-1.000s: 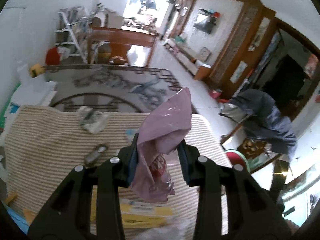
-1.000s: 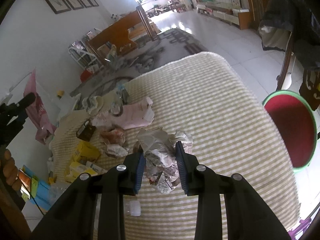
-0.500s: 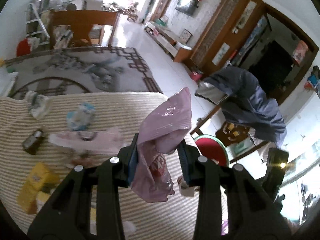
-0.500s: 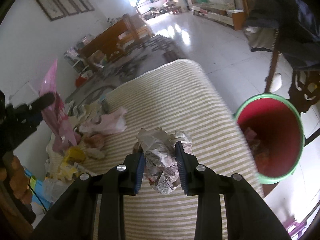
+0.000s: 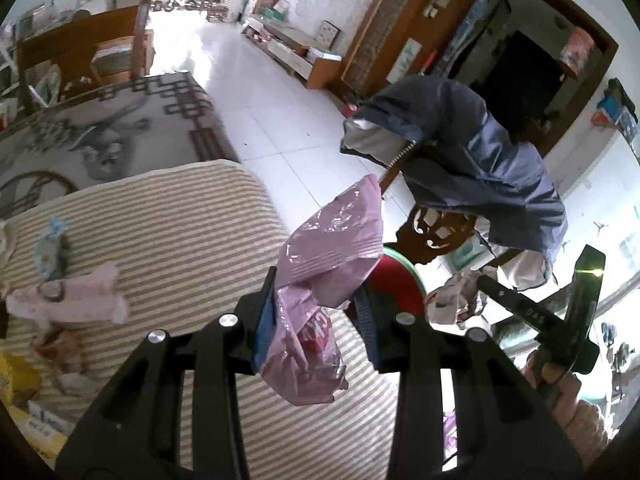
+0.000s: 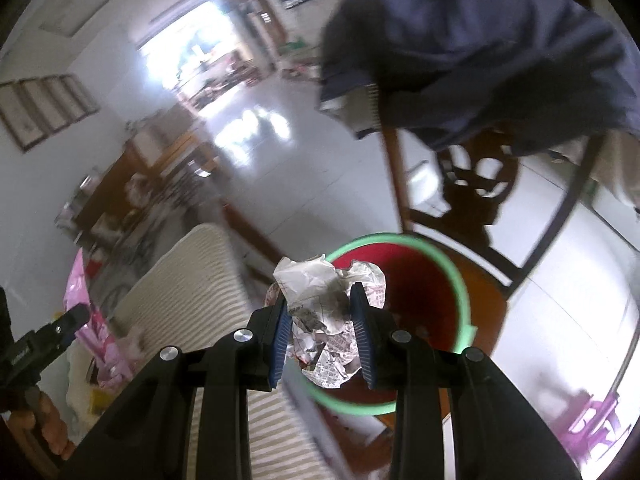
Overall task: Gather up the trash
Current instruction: 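Carry both items to the red bucket and open both grippers over it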
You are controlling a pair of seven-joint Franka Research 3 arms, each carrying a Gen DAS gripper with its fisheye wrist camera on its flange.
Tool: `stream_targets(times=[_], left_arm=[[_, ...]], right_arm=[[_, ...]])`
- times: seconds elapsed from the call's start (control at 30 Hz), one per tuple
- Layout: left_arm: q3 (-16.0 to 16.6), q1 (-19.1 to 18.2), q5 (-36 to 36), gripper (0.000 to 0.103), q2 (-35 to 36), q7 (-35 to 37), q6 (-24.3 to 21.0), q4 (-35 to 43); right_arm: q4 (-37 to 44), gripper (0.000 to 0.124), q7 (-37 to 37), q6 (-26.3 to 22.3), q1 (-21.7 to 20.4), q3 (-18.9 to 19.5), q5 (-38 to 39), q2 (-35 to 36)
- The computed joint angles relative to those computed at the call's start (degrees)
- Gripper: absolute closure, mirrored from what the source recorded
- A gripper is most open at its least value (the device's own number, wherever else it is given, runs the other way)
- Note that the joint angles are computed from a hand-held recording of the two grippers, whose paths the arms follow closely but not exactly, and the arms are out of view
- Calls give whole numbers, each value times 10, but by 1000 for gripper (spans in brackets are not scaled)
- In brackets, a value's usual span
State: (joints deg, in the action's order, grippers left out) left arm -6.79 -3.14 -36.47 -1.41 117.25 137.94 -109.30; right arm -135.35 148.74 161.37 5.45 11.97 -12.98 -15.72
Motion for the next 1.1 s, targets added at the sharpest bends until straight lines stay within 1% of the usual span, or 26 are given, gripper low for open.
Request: stream_targets(times=[0.1, 0.23, 0.53, 0.67, 0.77, 0.83, 0.87, 0.9, 0.93, 0.97, 1.0, 1.03, 1.07, 1.1], left_arm=[[-11, -8, 16, 68, 20, -17, -6, 17], [-26, -15, 33, 68, 44, -30, -14, 38], [-48, -21, 68, 67, 83, -58, -22, 76], [-57, -21, 76, 67, 104, -71, -38, 95], [-65, -21, 72, 67, 115, -71, -50, 104], [-72, -20, 57, 59, 121, -63, -61, 111], [-75, -19, 47, 47, 122, -59, -60, 110], [-76, -19, 44, 32, 121, -58, -59, 109], [-76, -20, 41, 24, 120, -59, -55, 107], [-78, -18, 29, 23, 119, -53, -55, 104], [-78, -18, 25, 23, 119, -50, -58, 105], [-78, -18, 24, 22, 118, -48, -62, 105], [-77, -18, 24, 21, 117, -46, -63, 104], [-76, -18, 24, 21, 113, -44, -61, 100]], right_arm=[[-18, 95, -8, 0, -6, -14, 10, -12], [-33, 95, -23, -2, -14, -23, 26, -22], [-59, 95, -52, 3, -34, -30, 57, -33], [-58, 95, -71, 5, -31, -35, 76, -27], [-53, 95, -93, 9, -20, -41, 95, -17], [-49, 95, -108, 15, -12, -44, 107, -9], [-47, 94, -115, 18, -9, -45, 113, -7], [-46, 92, -121, 23, -5, -46, 119, -5], [-46, 86, -128, 28, 0, -49, 128, -2], [-47, 79, -134, 36, 5, -51, 138, -2], [-51, 63, -116, 44, -9, -38, 125, -5], [-52, 58, -99, 47, -22, -25, 111, -7], [-52, 58, -93, 48, -27, -20, 104, -9], [-50, 58, -99, 44, -22, -24, 109, -8]])
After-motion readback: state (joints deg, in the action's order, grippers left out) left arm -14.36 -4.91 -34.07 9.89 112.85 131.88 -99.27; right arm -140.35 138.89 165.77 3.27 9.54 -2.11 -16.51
